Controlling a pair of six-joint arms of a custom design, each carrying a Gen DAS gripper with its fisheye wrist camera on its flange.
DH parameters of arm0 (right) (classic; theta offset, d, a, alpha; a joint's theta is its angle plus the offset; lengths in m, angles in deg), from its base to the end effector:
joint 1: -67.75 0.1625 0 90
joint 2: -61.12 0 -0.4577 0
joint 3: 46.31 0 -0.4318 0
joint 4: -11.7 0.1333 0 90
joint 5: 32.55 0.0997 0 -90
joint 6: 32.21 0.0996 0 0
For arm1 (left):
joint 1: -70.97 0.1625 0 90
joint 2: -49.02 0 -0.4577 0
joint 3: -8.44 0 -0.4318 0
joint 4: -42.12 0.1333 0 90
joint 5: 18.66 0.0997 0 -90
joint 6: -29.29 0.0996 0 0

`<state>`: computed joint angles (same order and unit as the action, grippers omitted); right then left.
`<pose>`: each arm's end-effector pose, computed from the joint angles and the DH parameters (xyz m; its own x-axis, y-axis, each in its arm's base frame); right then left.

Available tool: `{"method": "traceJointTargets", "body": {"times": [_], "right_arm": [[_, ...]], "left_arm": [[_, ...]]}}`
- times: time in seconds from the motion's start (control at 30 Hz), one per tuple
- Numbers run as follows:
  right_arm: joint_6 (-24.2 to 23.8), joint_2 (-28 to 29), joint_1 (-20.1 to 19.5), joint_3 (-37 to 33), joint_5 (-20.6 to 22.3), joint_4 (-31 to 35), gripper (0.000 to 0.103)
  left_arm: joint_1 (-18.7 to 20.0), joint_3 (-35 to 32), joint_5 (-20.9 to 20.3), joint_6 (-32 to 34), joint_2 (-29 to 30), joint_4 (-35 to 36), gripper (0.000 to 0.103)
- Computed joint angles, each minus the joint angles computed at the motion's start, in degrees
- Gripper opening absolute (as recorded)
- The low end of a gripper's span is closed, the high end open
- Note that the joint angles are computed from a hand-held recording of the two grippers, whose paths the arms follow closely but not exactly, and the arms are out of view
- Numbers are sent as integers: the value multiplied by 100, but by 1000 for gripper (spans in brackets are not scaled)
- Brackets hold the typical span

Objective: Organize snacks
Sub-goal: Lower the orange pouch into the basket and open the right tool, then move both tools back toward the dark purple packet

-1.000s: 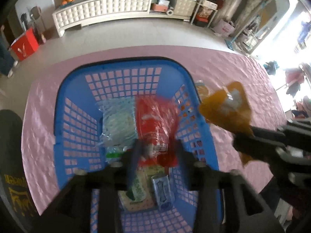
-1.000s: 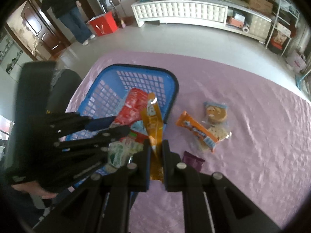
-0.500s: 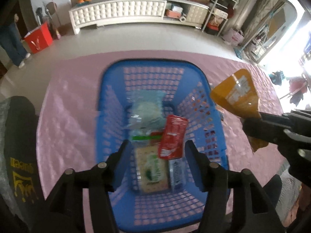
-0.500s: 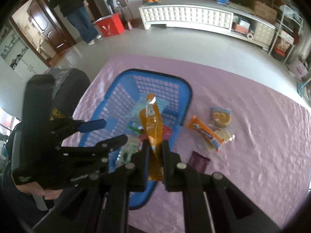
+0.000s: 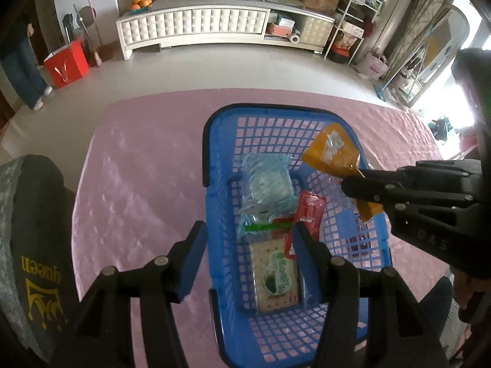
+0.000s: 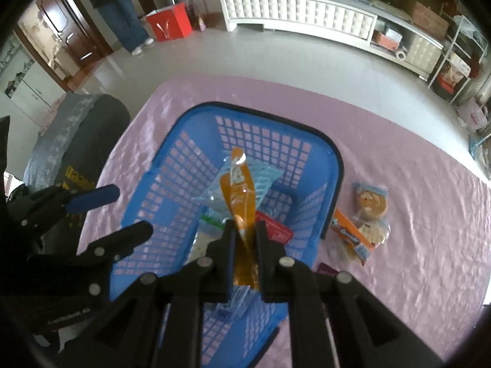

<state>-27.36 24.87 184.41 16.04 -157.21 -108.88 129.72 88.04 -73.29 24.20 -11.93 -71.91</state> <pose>0.4556 -0.7366 0.1693 -0.7901 -0.2529 0.5583 -0.3819 0.9156 -0.1258 -0.2197 -0.7302 0.3530 -0.7682 0.2996 -0.5657 0.4501 0.8812 -0.1445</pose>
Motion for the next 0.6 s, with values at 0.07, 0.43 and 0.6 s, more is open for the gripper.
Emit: {"method": "traceJointTargets", "body": {"times": [0.07, 0.43, 0.6], "right_arm": [[-9, 96, -12, -116, -95, 97, 15], [-12, -71, 42, 197, -462, 2, 73], [130, -509, 70, 640, -336, -75, 75]], "left_arm": [[32, -34, 23, 16, 66, 7, 55], [-185, 198, 285, -77, -40, 24, 56], [-433, 403, 391, -227, -196, 53, 67]]}}
